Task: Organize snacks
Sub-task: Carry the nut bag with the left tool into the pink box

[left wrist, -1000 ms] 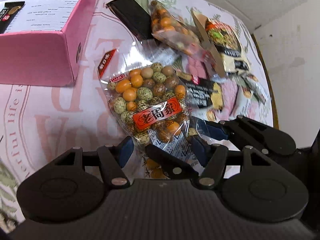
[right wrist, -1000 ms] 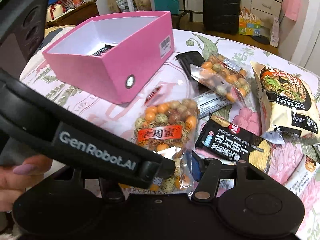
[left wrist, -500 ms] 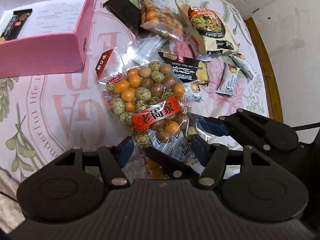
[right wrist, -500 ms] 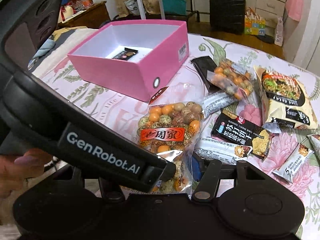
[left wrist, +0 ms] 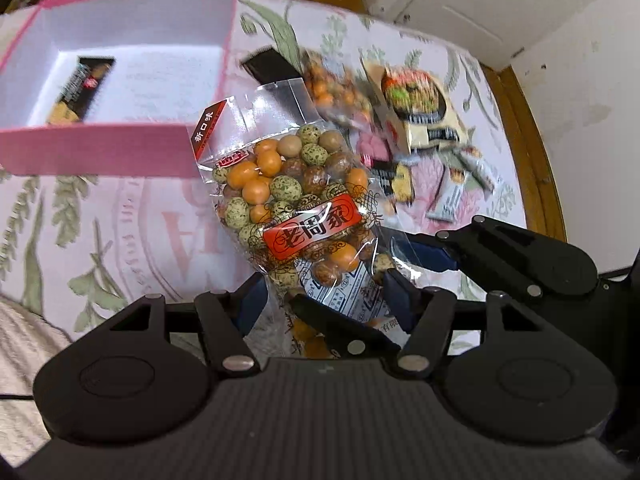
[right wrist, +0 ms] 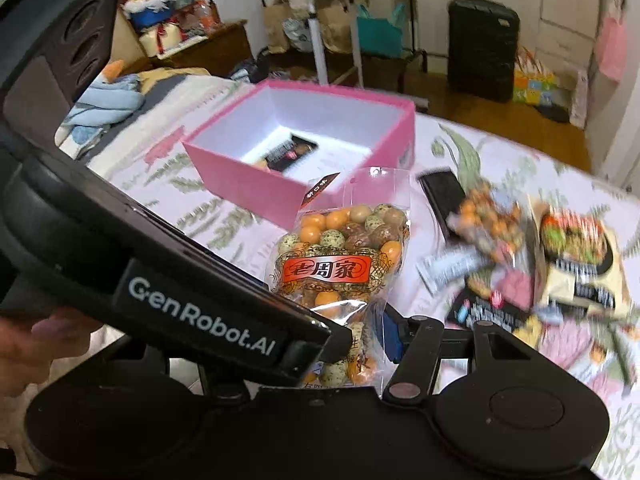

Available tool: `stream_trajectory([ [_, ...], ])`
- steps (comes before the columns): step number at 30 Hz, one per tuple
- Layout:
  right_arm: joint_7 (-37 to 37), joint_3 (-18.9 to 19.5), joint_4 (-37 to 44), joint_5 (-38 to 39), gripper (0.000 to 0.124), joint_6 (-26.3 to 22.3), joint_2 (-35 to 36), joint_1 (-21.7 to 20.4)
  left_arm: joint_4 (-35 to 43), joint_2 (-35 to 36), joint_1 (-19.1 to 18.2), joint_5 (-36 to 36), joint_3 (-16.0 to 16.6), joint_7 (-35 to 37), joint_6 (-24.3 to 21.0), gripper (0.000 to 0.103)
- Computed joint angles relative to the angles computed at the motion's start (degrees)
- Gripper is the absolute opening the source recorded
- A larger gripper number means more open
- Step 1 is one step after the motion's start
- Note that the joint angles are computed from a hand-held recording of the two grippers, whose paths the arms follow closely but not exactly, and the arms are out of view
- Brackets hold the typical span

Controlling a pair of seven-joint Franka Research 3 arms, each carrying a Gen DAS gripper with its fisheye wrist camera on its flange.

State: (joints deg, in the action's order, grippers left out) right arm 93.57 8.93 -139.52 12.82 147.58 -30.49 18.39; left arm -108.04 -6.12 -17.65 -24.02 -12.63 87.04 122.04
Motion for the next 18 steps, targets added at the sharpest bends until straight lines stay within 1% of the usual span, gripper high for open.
stream_trajectory([
  [3, -1.4, -0.2, 2.9, -0.2, 0.064, 1.1, 2.5, 0.4, 0.3, -0.8, 0.7, 0.8, 0.6, -0.1, 1.1, 0.062],
  [5, -3.5, -1.1, 5.0, 0.8, 0.064, 2.6, 5.0, 1.3, 0.8, -0.6, 1.4, 2.0, 1.0, -0.7, 1.8, 0.062],
  [7, -7.5, -2.9, 7.9, 3.5, 0.064, 3.8, 8.5, 3.1, 1.8, 0.2, 2.1, 3.6, 1.3, -1.8, 2.3, 0.062],
  [10, -15.1, -5.1, 13.4, 8.0, 0.063, 4.6, 14.8, 5.0, 5.1, 3.3, 3.6, 6.7, 1.6, -4.7, 2.6, 0.062],
  [12, -20.5, -6.0, 18.3, 11.1, 0.063, 3.4, 19.8, 5.3, 8.1, 6.5, 4.8, 8.3, 1.8, -6.6, 2.8, 0.062],
  [14, -25.4, -6.1, 23.7, 13.4, 0.063, 1.7, 25.1, 4.7, 11.1, 10.1, 6.0, 8.7, 1.9, -7.7, 3.0, 0.062],
  [16, -30.0, -5.7, 29.2, 15.6, 0.063, -1.1, 30.4, 3.4, 15.1, 14.4, 7.5, 8.2, 1.8, -8.5, 1.8, 0.062],
  [18, -32.3, -4.9, 34.5, 15.1, 0.063, -4.1, 35.1, 2.0, 19.8, 19.3, 9.1, 6.8, 1.5, -9.7, -0.2, 0.062],
])
